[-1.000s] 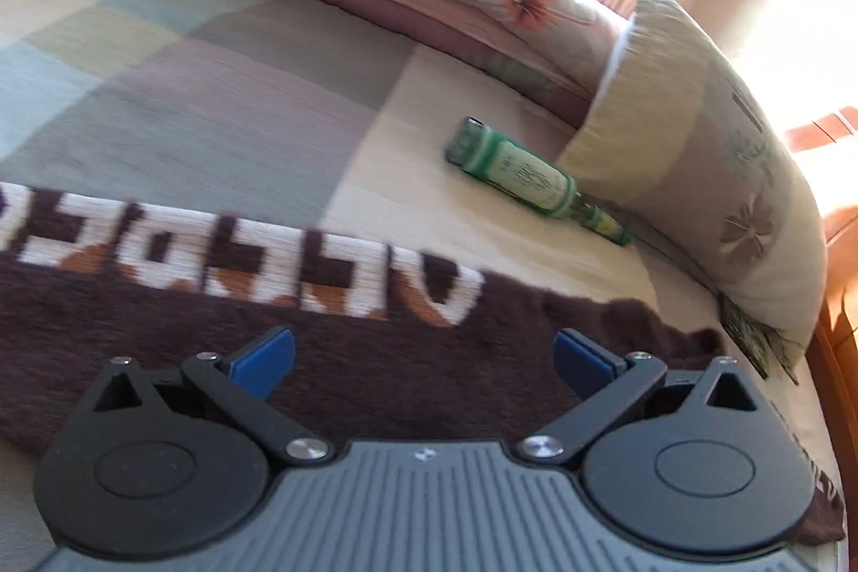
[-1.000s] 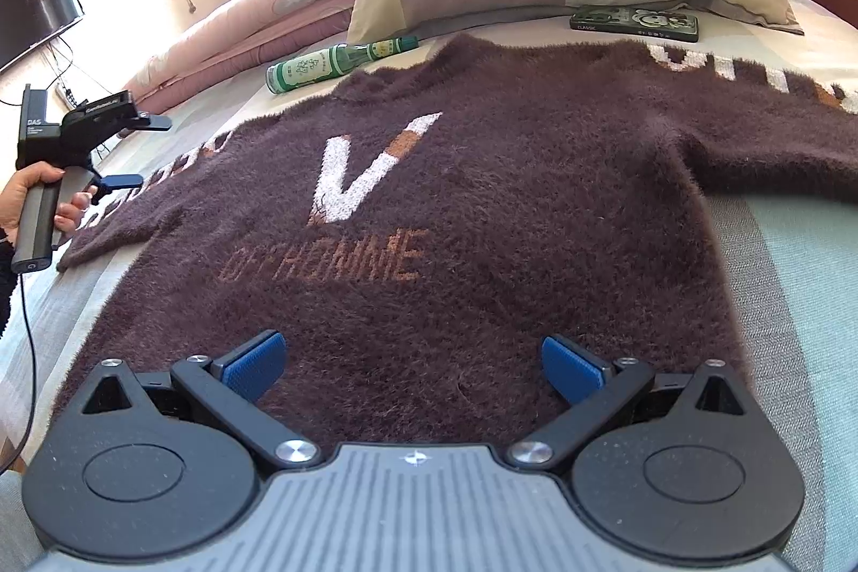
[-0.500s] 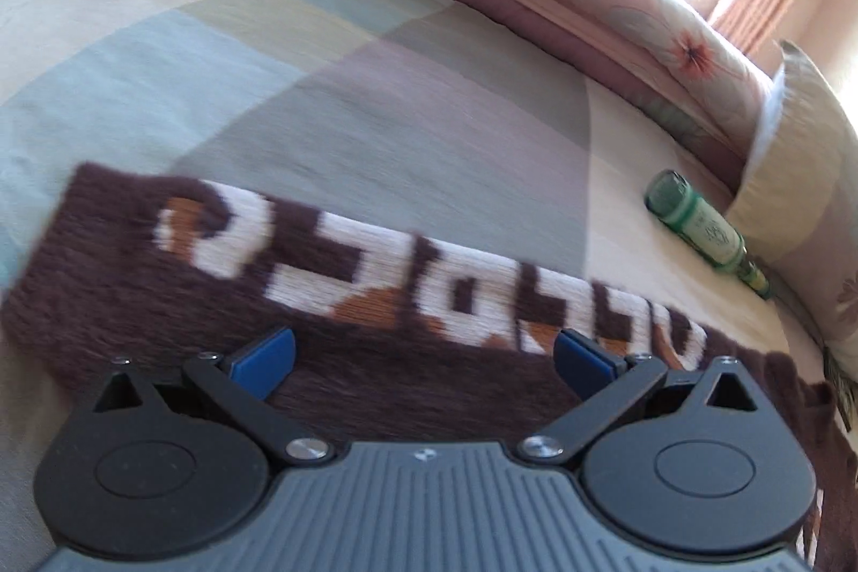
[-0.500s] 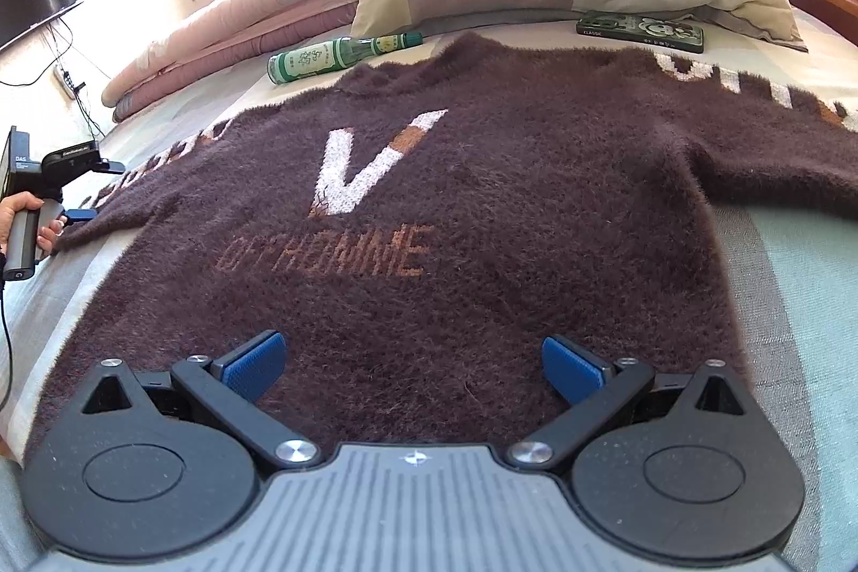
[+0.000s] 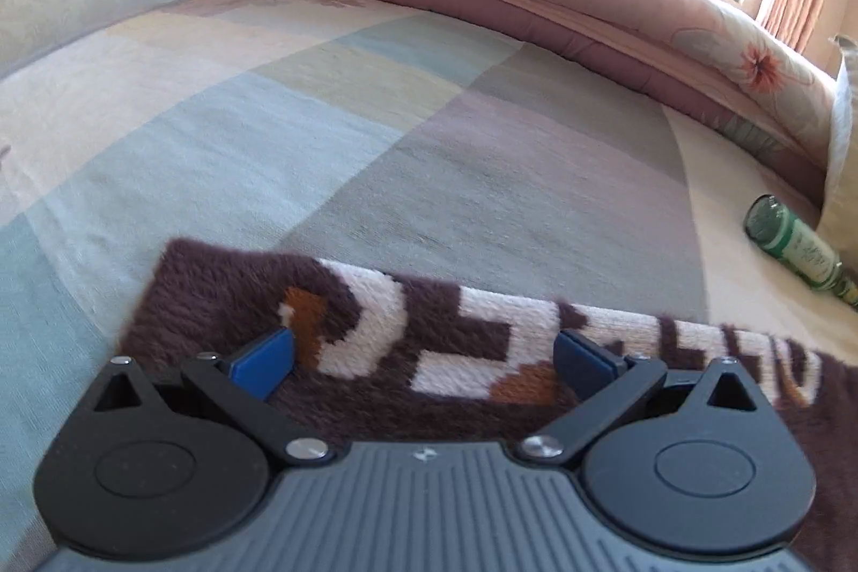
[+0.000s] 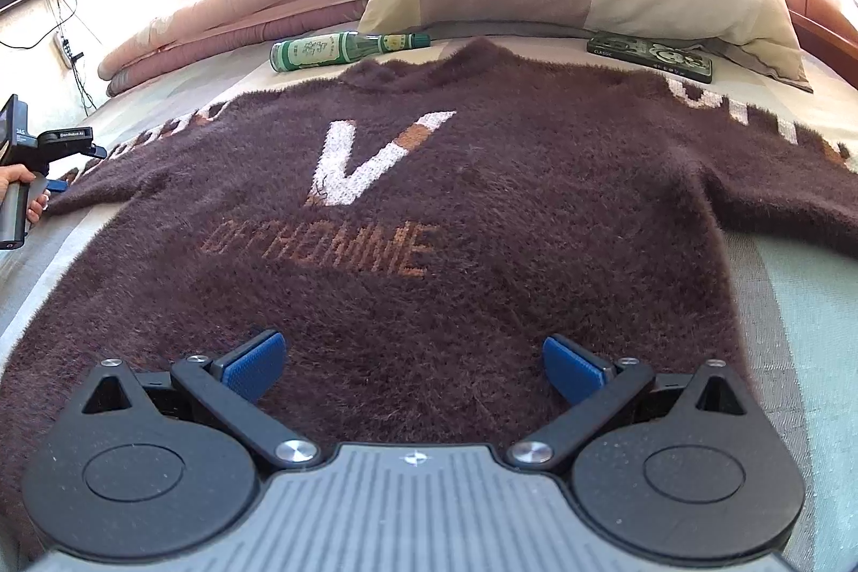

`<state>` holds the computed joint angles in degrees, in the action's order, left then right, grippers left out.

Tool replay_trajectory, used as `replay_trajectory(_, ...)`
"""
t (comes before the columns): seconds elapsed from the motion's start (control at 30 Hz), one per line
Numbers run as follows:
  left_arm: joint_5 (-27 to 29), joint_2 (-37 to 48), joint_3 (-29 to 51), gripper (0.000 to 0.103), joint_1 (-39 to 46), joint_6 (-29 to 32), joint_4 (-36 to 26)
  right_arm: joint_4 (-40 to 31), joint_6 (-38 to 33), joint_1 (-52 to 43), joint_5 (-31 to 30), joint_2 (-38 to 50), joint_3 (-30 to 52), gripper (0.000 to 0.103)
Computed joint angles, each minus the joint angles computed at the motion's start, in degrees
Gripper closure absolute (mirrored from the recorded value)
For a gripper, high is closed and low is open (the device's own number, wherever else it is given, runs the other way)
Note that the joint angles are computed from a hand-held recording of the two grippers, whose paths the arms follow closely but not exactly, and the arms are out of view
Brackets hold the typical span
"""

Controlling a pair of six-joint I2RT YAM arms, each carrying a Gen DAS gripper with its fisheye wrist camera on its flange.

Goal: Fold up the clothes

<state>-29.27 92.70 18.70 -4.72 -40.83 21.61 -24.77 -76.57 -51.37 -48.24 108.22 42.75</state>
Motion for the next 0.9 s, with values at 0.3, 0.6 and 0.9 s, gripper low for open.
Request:
replay_trajectory(0.3,1.0,-12.4,-2.8,0.001,-4.4,-3.5,-6.7,-0.3,-0.7,-0.2,-0.2,0.2,0.1,0.0)
replay_trajectory(0.6,-4.6,-1.1,1.5,0.0,-26.3,-2.6,-7.7,-2.4,-1.7,-0.5,-0.4,1.0,1.5,0.0)
replay_trajectory(0.9,-8.9,-8.0,10.8,0.001,-31.5,-11.2,-28.1,-5.2,-2.6,-0.8,-0.6,2.2,3.4,0.0)
